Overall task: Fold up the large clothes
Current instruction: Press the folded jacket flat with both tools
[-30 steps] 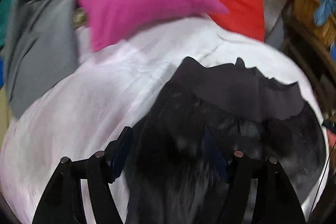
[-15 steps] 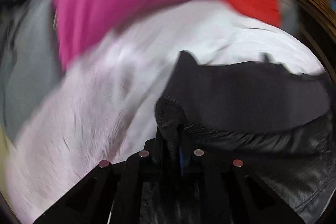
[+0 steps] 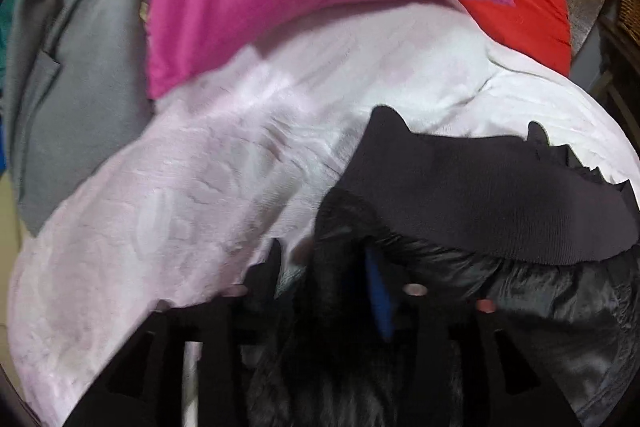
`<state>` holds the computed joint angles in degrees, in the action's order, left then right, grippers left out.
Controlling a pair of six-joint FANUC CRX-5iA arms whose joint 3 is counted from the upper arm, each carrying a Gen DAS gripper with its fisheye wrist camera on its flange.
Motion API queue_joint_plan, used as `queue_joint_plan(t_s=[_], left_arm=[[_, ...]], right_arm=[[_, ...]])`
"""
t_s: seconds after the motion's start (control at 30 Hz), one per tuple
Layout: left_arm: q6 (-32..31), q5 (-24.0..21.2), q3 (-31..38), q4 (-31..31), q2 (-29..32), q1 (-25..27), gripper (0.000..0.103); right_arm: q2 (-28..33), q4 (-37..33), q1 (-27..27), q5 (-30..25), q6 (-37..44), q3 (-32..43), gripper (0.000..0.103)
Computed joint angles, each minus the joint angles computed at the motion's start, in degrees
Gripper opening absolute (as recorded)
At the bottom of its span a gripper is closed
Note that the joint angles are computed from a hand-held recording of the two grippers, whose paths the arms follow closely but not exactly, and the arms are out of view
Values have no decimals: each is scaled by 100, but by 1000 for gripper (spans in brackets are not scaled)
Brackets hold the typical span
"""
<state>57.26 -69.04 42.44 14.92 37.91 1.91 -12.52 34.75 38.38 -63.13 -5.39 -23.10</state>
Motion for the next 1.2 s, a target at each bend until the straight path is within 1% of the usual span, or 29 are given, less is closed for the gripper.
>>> queue_joint_plan(t_s=[0.03, 0.1, 0.17, 0.2, 0.23, 0.27, 0.33, 0.4, 0.43, 0.47, 0.5, 0.53, 0.57, 0.63, 0.7, 0.77, 0.83, 0.87, 0.9, 0.93, 0.97, 1.0, 1.03, 1.07, 1.1, 1.13, 1.2], left_arm=[[19, 132, -176, -39, -187, 29, 57], [-156, 631, -778, 190, -648, 145, 59], [-537, 1268, -1719, 643, -1290, 293, 65], [-782, 1431, -2003, 934, -1458, 375, 68], [-1142, 1599, -2527, 1348, -1795, 449, 73], [-1546, 1668, -2966, 1730, -2050, 496, 74], [-2210, 1630, -3693, 2199, -2509, 531, 74], [-2627, 1641, -4233, 2345, -2842, 459, 74], [-2816, 1708, -4510, 2402, -3007, 400, 74], [-2959, 1821, -4717, 2390, -3117, 309, 74], [-2981, 1907, -4766, 2289, -3124, 228, 74], [-2788, 2047, -4775, 1967, -3093, 99, 74], [-2593, 2093, -4749, 1723, -3055, 29, 74], [-2242, 2172, -4674, 1366, -2889, -62, 76], [-2122, 2111, -4610, 1359, -2759, -26, 76], [-2114, 2216, -4625, 1276, -2750, -45, 76], [-1952, 2297, -4582, 1093, -2727, -104, 76], [-1858, 2280, -4546, 1005, -2716, -118, 77], [-1634, 2177, -4380, 797, -2651, -161, 77], [-1412, 2020, -4195, 588, -2602, -199, 77], [-1180, 1718, -3928, 405, -2532, -214, 76], [-1111, 1471, -3801, 421, -2508, -173, 76], [-1176, 1305, -3775, 631, -2542, -62, 76], [-1404, 1438, -3988, 1042, -2693, 85, 76], [-1692, 1691, -4330, 1434, -2916, 235, 76], [-1980, 1912, -4636, 1783, -3138, 381, 76], [-2301, 2088, -4991, 2155, -3395, 610, 76]], right_arm=[[-50, 174, 171, -225, -46, 32, 64], [-185, 640, 664, -684, -310, 40, 67], [-269, 989, 1092, -865, -558, 11, 72], [-274, 1118, 1309, -892, -637, 0, 75], [-223, 1218, 1552, -886, -651, 10, 76], [-128, 1252, 1702, -869, -619, 49, 77], [146, 1192, 1831, -751, -537, 173, 77], [519, 1071, 1901, -701, -317, 346, 77], [725, 981, 1873, -702, -106, 466, 77], [791, 899, 1873, -698, -20, 496, 77], [939, 794, 1786, -663, 117, 585, 77], [1136, 705, 1694, -814, 264, 723, 77], [1267, 645, 1600, -927, 320, 809, 77], [1236, 439, 1412, -725, 233, 763, 77], [1289, 399, 1339, -756, 247, 789, 77], [1378, 395, 1317, -817, 300, 826, 79], [1396, 531, 1278, -737, 109, 711, 80], [1414, 526, 1254, -706, 62, 711, 80], [1413, 475, 1214, -693, 18, 750, 81], [1405, 404, 1184, -687, 7, 806, 81], [1345, 290, 1158, -673, -21, 873, 81], [1252, 214, 1208, -706, -133, 908, 80], [1045, 341, 1360, -751, -443, 827, 80], [902, 589, 1553, -853, -668, 726, 81], [843, 792, 1726, -1020, -785, 690, 82], [788, 1015, 1995, -1327, -922, 671, 82], [692, 1239, 2360, -1564, -1206, 568, 82]])
